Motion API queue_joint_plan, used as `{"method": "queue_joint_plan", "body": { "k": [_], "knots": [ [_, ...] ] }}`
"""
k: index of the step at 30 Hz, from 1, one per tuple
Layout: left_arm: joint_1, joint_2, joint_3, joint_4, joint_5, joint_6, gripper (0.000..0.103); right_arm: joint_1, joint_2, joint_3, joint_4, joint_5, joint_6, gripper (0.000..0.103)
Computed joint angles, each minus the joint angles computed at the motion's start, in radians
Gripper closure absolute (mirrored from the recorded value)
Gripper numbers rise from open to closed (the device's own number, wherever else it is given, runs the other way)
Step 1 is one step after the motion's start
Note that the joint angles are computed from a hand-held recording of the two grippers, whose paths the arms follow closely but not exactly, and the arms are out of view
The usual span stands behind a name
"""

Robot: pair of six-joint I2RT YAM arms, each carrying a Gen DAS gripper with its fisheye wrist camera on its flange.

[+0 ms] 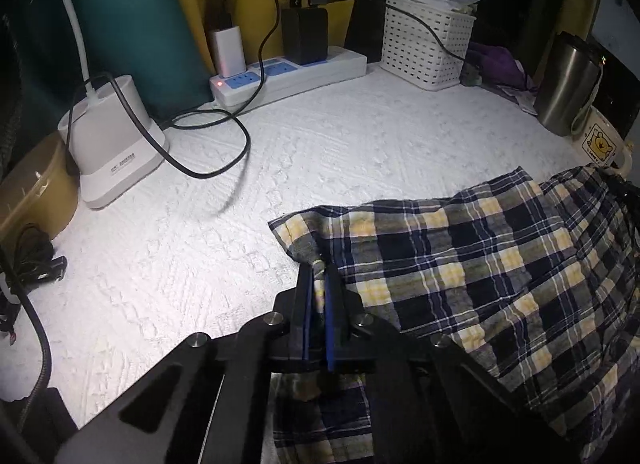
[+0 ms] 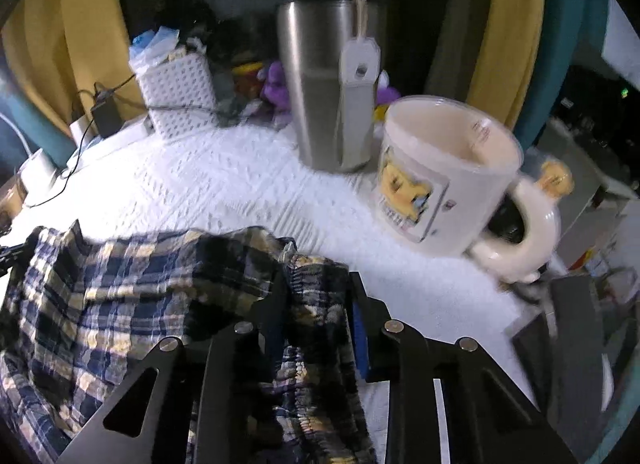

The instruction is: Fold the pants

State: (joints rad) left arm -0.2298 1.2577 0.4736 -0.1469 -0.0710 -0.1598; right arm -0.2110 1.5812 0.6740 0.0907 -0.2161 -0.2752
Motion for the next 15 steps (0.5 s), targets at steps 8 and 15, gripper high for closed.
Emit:
{"method": "queue_joint_plan", "body": {
  "k": [8, 15],
  "knots": [
    [0.037, -0.090, 0.062, -0.072, -0.027, 0.032, 0.101, 0.024, -0.214, -0.072, 0.031, 0.084, 0.036, 0.075],
    [0.056, -0.087, 0.114, -0.082, -0.036, 0.087, 0.101, -0.020, -0.174, -0.053, 0.043, 0.090, 0.044, 0.075]
  ]
}}
